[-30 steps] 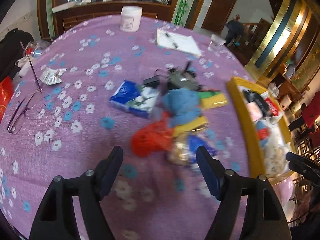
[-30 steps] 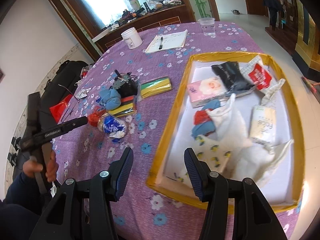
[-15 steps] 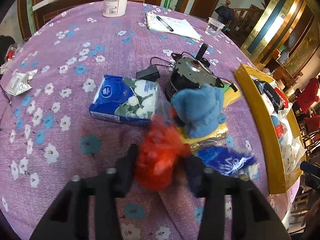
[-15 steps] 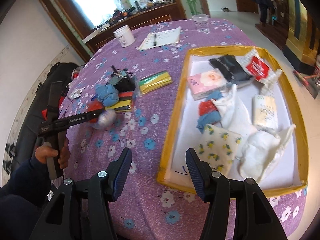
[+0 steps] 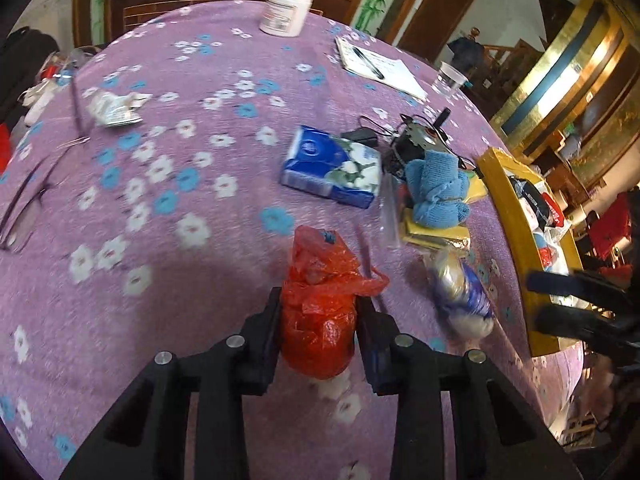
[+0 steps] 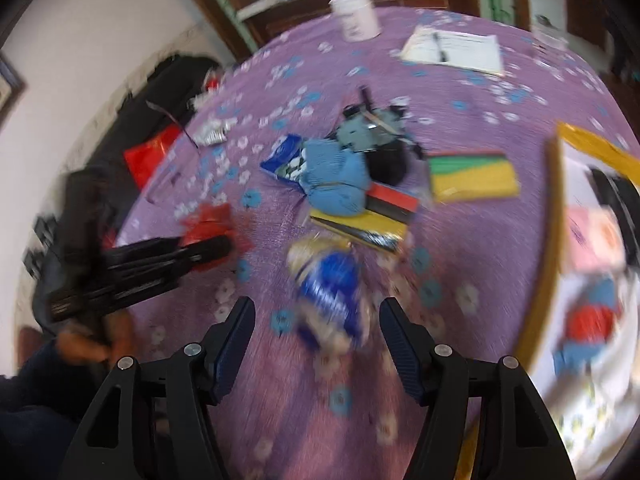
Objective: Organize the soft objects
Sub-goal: 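Grasp the red plastic bag with the left tool, then grasp the blue Vinda tissue bag with the right tool while the left tool holds the red bag, then carry the red bag and Vinda bag over the tray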
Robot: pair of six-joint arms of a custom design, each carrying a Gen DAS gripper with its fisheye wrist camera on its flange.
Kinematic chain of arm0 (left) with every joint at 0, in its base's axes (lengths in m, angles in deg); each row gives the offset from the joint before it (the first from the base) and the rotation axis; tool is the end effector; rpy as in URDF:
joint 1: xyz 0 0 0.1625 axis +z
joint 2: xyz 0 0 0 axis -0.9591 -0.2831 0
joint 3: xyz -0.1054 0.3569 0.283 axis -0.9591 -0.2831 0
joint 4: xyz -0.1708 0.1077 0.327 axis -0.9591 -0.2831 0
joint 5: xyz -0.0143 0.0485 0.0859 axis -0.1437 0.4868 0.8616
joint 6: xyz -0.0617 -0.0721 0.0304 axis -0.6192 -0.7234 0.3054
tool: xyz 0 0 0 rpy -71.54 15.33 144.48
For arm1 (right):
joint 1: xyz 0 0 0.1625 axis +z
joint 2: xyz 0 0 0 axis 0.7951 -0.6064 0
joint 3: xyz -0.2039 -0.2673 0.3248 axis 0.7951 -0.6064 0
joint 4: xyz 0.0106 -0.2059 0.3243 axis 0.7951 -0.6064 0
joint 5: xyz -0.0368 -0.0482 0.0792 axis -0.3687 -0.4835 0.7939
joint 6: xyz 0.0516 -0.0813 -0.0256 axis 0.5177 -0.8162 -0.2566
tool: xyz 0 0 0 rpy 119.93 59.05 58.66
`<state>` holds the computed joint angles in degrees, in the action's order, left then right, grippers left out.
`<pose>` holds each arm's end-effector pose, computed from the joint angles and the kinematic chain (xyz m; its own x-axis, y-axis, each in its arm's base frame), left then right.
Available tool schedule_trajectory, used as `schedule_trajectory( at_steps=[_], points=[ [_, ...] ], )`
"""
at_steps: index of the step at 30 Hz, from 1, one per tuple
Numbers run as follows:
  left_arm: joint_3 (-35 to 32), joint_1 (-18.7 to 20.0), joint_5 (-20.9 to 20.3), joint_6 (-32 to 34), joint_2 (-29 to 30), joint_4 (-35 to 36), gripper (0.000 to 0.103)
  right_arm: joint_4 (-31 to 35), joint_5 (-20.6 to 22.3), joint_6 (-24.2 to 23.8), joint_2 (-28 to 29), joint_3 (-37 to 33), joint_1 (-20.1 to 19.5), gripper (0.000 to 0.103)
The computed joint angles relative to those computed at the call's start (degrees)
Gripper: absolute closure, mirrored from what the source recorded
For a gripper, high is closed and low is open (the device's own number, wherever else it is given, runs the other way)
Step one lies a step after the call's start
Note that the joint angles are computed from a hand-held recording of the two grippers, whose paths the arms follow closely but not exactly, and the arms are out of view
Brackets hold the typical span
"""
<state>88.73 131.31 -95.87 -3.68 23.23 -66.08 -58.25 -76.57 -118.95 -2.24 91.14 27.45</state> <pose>-0.2796 -0.7897 -0.0466 -0.8840 0.1635 -0.4380 0.3315 0.8799 -0.3405 -0.0221 -0.7873 0.2958 -0.8622 -0.3459 0.3702 -0.4350 0.8799 -0.1912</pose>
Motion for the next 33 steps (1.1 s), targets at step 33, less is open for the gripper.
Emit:
schedule_trajectory(
  at_steps=[33],
  points=[
    [-8.9, -5.4, -5.6, 5.3, 6.5, 4.6, 0.07, -13.5, 4.4, 1.6, -9.5, 12.0, -4.3, 0.05]
  ],
)
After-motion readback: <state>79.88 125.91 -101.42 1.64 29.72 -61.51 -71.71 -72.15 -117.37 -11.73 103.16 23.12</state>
